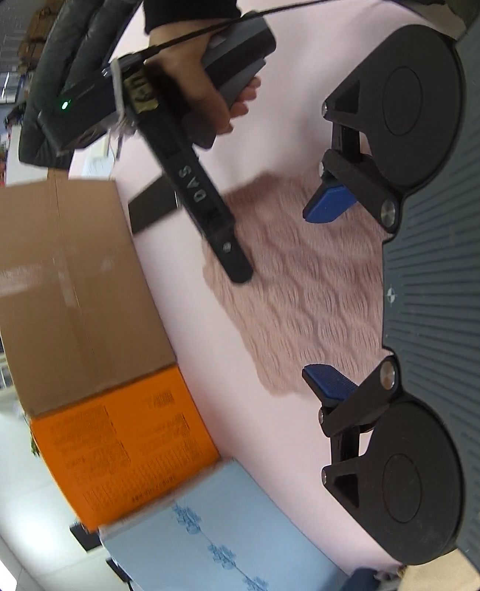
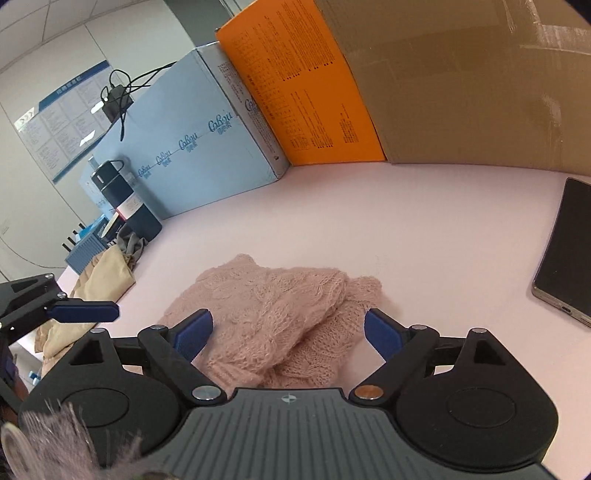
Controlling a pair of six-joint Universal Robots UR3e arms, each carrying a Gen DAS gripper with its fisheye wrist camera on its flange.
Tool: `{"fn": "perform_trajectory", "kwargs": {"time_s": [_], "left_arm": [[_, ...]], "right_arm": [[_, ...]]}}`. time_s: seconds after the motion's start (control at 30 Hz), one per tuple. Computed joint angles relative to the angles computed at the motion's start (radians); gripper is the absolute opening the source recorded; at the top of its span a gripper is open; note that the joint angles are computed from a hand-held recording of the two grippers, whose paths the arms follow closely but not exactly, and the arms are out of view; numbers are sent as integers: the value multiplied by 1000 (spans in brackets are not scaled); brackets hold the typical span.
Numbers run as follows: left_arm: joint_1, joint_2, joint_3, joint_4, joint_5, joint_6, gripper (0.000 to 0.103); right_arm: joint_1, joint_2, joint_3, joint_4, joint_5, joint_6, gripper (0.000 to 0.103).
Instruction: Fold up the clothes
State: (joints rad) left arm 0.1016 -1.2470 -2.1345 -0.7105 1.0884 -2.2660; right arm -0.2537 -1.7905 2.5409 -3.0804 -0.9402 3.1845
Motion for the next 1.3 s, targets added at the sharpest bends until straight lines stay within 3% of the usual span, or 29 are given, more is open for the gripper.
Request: {"fn": "perform_trajectory", "kwargs": {"time_s": [0.17,0.33,0.4,0.67,0.77,0.8,0.83,0.87,0.93,0.97,1.07,1.3], "left_arm": [[104,5,-27,18,60,-57,87],[109,-109,8,25,204,-141,87],[102,-147,18,30,238,-167,87],[105,-180,21,-1,253,-186,88],[135,-169,25,-67,186,-165,88],[147,-164,27,-92,160,-155,85],[159,-160,29,-119,135,-145,71],[170,-156,31,-145,111,-134,45],[205,-123,22,-206,48,-93,20],[223,-104,18,-240,15,-68,14],[283,-46,11,-336,-66,14,11],[357,3,-8,-405,-116,90,10]], "right_arm": [[52,174,-21,-181,-53,95,97],[72,301,-15,-287,-47,158,102],[89,350,8,-401,-65,187,103],[139,388,14,-491,-130,221,103],[154,381,7,-472,-137,217,99],[144,375,7,-452,-107,212,80],[134,370,7,-431,-76,207,46],[124,367,3,-404,-42,210,40],[108,388,21,-451,-4,258,37],[94,398,36,-486,19,291,36],[70,388,67,-529,43,337,35],[69,354,77,-529,38,364,35]]}}
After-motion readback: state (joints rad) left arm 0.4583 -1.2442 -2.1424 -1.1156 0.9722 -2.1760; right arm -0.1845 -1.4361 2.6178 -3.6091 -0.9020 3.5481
